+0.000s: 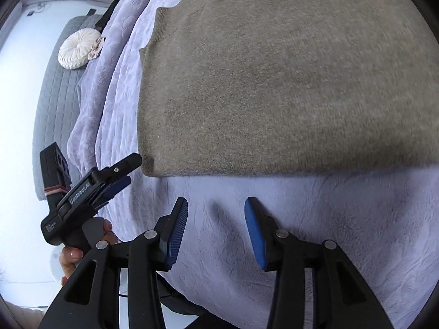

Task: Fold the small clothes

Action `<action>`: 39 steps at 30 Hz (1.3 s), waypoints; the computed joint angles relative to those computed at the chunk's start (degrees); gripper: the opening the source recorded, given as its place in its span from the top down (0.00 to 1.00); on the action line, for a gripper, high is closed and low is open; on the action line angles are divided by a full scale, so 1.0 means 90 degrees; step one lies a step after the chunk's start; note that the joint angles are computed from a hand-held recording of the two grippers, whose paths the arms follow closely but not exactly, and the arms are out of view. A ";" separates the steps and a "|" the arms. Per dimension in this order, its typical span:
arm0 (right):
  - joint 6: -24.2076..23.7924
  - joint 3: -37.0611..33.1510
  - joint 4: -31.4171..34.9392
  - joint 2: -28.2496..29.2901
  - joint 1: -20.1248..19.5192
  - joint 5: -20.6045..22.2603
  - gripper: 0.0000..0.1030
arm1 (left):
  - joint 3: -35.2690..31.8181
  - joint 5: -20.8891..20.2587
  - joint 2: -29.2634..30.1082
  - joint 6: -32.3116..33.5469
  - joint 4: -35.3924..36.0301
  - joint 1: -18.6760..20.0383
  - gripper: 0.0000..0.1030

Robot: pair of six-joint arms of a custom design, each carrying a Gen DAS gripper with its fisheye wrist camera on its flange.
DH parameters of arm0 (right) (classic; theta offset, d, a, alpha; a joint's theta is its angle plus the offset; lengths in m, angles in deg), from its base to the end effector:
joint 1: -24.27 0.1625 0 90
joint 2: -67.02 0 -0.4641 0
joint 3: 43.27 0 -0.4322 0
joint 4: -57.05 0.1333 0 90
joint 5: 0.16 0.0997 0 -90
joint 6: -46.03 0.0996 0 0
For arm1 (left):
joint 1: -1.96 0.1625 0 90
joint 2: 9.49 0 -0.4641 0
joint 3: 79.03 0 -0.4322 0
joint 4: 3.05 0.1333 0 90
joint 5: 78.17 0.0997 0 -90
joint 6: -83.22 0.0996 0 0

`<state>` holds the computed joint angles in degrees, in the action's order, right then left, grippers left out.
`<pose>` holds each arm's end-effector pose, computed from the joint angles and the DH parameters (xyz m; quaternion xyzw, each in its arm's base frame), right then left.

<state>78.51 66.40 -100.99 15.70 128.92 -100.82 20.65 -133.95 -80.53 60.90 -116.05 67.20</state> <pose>0.2709 -0.5820 0.0772 -0.1615 -0.9789 0.1141 0.0512 -0.0883 -0.6434 0.3025 0.0348 0.9541 -0.0743 0.2882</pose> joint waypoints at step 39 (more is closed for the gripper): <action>0.0898 -0.0455 -0.2866 0.1029 -0.0459 0.1893 0.91 | -0.1532 -0.3982 0.1102 0.0380 -0.0233 0.1069 0.01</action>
<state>86.60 62.30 -126.78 24.96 124.79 -83.78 6.86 -169.79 -70.61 64.32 -118.15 76.82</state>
